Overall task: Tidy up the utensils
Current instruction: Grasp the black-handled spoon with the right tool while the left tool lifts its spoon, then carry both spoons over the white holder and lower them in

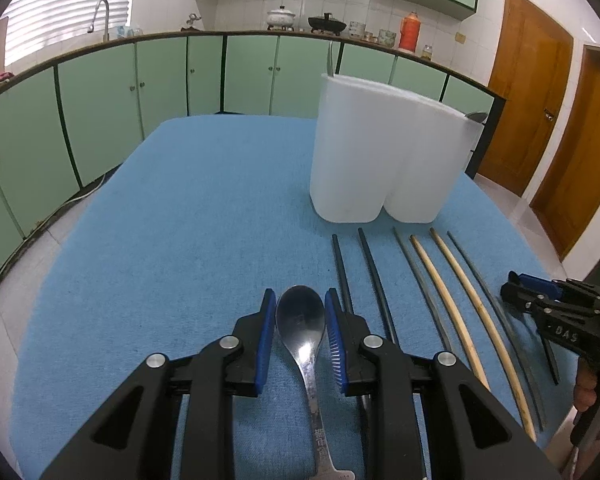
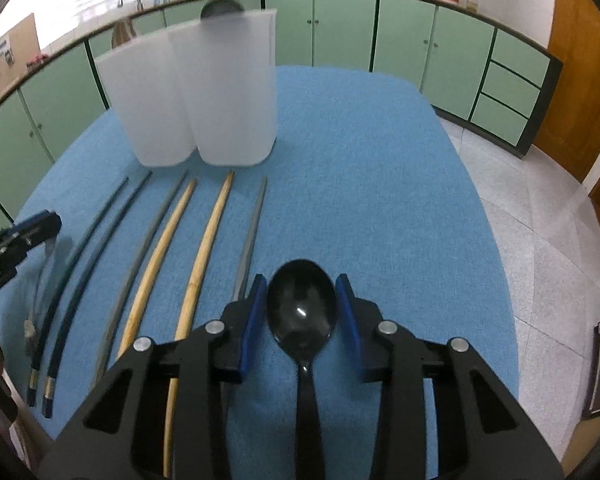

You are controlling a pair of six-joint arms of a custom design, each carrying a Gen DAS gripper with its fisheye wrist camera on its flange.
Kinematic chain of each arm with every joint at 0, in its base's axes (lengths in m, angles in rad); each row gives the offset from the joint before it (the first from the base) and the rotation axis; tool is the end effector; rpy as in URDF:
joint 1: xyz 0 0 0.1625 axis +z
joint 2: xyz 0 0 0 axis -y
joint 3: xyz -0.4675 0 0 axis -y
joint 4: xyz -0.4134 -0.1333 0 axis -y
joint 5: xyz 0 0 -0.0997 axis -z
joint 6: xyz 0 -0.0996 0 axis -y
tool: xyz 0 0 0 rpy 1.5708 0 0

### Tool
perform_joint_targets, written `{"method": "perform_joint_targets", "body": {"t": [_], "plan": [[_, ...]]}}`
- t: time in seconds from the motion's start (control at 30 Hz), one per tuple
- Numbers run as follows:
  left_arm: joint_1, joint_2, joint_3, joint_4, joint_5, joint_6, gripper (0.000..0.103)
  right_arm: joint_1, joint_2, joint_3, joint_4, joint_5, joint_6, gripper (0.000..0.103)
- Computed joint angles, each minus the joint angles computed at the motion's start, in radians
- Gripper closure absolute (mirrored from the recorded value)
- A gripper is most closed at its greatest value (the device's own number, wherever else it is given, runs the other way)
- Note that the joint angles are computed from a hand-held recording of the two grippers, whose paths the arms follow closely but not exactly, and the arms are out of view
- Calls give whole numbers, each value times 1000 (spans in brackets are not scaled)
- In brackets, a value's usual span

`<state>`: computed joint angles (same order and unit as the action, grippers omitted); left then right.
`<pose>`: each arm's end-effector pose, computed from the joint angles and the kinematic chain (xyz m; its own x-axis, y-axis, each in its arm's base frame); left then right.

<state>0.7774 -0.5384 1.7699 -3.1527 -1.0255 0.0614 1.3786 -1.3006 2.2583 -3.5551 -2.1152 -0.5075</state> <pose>-0.3420 -0.5961 -0.0334 -0.6842 0.5240 -0.5073 0.7128 0.6278 -0.3127 -0.0128 -0.4938 0.3161 -0.7079 0.2759 0.6501 -0.2805 0.7349 -0.6174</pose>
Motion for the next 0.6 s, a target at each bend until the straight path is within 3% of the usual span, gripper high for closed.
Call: {"method": "perform_joint_targets", "body": {"t": [0.17,0.4,0.6], "plan": [[-8,-13,27,-74,-13,27,78,0,-40,36,-63,54,-24,69],[-27,-33,69,-213,-46,65,79,-17,-128,94,-136,237,-18,69],[-34,-42,90,-300,-71,80,80,-32,-152,115,-192,335,24,69]]}}
